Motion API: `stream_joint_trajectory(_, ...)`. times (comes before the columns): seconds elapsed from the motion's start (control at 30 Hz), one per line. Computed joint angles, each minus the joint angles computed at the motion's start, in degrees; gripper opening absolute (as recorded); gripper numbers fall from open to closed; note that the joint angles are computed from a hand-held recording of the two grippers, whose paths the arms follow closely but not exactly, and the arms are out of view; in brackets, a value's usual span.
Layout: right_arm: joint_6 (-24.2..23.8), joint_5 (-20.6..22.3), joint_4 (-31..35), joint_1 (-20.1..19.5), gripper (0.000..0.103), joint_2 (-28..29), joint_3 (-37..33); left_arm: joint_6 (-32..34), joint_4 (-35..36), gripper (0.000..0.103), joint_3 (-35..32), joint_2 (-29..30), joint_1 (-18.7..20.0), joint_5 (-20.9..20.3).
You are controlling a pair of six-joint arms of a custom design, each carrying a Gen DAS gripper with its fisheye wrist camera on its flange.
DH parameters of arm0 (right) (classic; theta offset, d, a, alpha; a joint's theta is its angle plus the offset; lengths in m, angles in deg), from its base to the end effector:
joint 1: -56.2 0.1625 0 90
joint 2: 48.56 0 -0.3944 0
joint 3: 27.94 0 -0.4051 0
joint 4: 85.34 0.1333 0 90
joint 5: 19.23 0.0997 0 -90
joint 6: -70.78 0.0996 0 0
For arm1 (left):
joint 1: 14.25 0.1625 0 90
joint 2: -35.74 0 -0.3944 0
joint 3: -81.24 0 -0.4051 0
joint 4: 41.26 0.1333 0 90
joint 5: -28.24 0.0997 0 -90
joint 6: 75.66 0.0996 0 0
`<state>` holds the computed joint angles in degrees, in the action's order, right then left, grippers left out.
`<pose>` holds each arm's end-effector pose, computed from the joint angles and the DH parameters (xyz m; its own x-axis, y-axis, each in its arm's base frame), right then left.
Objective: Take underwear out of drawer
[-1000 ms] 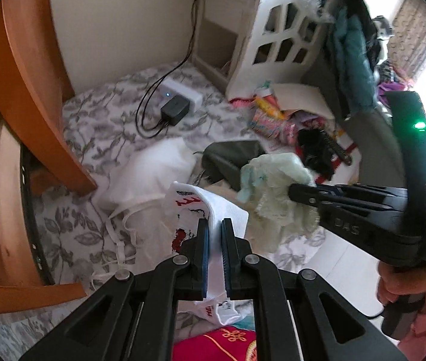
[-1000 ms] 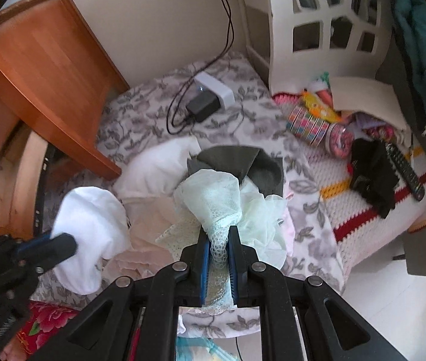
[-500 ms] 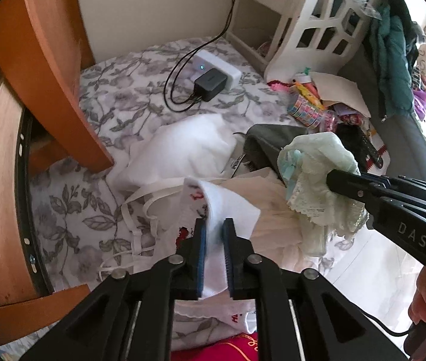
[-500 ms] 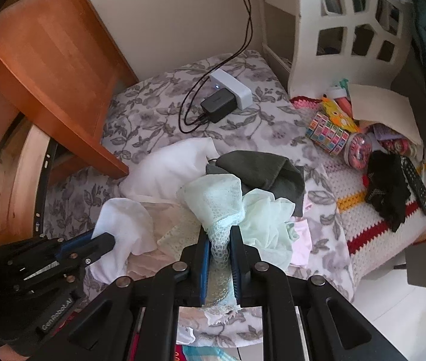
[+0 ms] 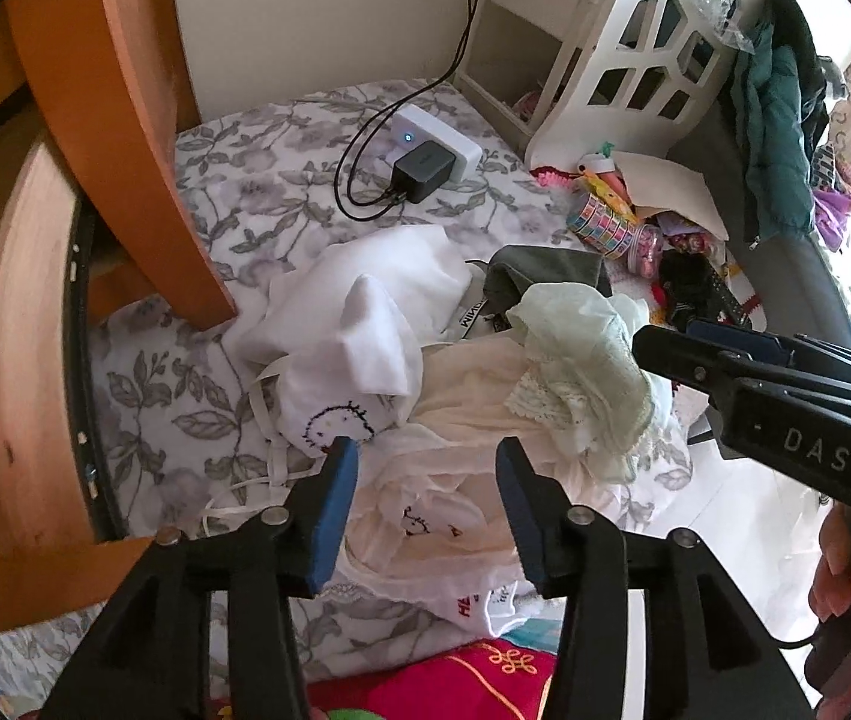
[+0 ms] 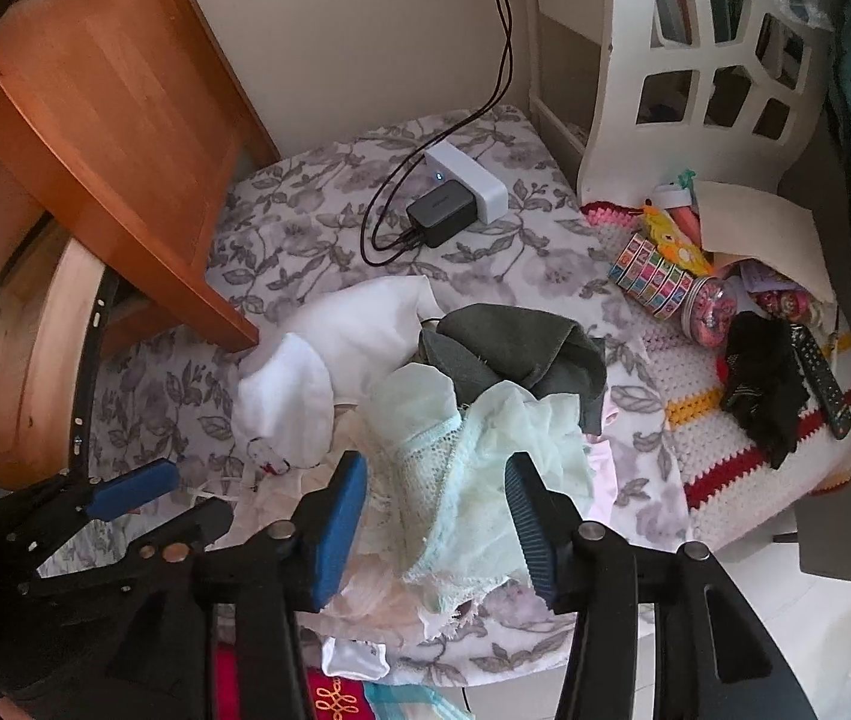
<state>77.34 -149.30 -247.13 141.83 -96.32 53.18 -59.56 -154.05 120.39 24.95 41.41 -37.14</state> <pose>0.0134 -0.7321 0.2340 -0.7209 0.5435 0.4300 0.1430 0.7237 -0.6751 -0.3263 -0.7875 -0.0559 -0.5436 0.7527 -0.3715 0.7413 0.6381 0.2082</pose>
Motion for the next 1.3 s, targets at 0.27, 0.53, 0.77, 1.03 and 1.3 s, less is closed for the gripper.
stream_joint_trajectory(0.27,0.64,-1.10,-0.81,0.69,0.070,-1.18,2.19,0.35,-3.85,0.065,6.45,-4.18,-0.51,0.71)
stream_joint_trajectory(0.53,0.87,-2.55,-2.43,1.31,0.088,-2.36,4.46,1.20,-8.31,0.074,12.45,-7.69,-0.93,0.51)
stream_joint_trajectory(0.77,-1.35,-3.67,-5.72,2.12,0.103,-2.37,5.45,1.57,-12.47,0.097,17.43,-10.76,-1.09,0.69)
stream_joint_trajectory(1.03,-2.72,-5.03,-9.22,2.88,0.103,-2.31,6.18,1.37,-17.83,0.098,22.44,-14.36,-1.10,0.09)
stream_joint_trajectory(1.3,-4.40,-5.57,-11.56,4.81,0.103,-2.22,6.72,1.37,-23.64,0.098,26.88,-19.14,-1.40,-2.62)
